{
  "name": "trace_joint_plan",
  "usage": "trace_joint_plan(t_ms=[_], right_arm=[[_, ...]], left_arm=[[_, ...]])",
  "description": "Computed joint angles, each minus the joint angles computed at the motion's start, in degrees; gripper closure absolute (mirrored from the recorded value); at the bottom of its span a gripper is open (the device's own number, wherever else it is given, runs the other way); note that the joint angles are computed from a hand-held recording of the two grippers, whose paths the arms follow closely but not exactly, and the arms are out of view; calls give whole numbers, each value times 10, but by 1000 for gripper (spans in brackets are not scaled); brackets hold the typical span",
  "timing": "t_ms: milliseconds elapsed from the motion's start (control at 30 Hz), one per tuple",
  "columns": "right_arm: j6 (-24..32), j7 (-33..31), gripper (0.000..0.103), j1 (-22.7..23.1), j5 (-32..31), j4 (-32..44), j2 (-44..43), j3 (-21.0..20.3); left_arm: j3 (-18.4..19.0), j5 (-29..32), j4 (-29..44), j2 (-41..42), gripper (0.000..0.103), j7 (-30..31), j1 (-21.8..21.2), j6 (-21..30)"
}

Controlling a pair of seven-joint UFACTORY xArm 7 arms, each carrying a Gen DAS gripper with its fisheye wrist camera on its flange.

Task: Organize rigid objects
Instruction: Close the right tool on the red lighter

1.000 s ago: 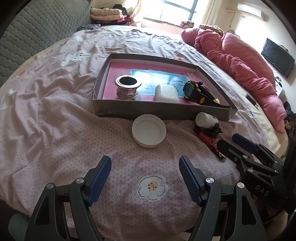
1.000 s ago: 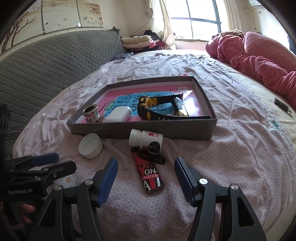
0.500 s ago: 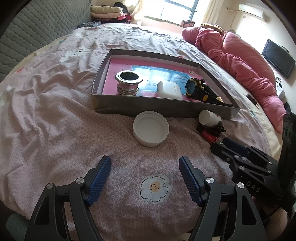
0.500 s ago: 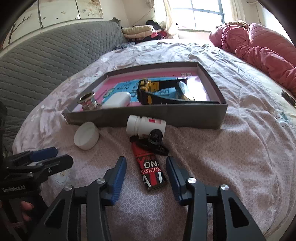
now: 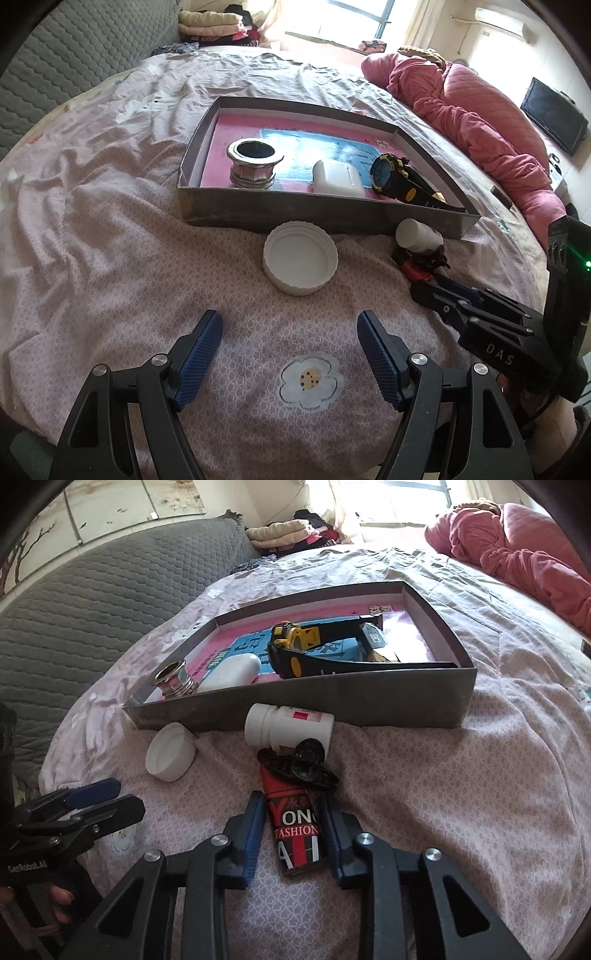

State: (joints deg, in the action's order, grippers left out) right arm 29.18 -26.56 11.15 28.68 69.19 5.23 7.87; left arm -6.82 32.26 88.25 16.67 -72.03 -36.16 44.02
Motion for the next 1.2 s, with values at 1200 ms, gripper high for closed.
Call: trace_joint_plan(t_ms=[1200], right_arm=[[40,-112,80,18,60,-1,-5,8]], left_arm=[[47,2,82,87,26,70,-8,-28]])
